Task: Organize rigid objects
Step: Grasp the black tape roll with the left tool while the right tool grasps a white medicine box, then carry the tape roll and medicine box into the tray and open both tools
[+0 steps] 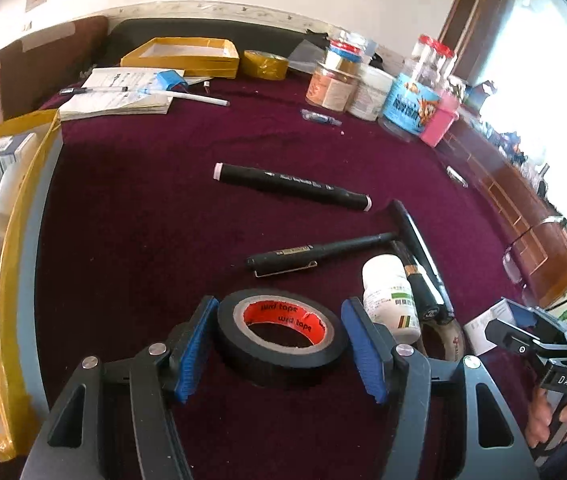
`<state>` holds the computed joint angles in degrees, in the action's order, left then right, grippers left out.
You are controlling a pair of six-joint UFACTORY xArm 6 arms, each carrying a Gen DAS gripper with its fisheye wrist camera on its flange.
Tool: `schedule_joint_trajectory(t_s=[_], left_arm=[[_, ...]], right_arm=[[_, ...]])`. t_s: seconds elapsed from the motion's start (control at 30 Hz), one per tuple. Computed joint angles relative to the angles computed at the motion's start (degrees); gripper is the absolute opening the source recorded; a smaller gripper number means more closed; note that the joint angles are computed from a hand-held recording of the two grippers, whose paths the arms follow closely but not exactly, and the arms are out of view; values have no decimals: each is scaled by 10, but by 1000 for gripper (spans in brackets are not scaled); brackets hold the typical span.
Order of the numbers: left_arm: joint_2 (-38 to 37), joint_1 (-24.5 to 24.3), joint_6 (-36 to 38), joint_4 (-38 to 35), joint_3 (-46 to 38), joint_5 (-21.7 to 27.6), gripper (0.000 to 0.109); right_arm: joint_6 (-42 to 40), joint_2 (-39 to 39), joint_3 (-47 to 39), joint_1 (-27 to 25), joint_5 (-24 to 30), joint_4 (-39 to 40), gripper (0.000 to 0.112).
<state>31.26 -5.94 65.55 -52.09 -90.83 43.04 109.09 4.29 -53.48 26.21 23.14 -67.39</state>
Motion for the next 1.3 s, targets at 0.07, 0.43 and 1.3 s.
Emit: schedule_joint_trajectory(t_s=[0.07, 0.43, 1.3], left_arm=[[3, 0, -4, 4, -4, 4, 67], [-7, 7, 26, -38, 8, 2, 67], [-42, 102, 73, -146, 1, 33, 67]], right_arm=[[-25, 6, -2, 1, 0, 27, 75], [69, -17, 7, 5, 22, -70, 46], [95, 14, -52, 13, -35, -111, 46]])
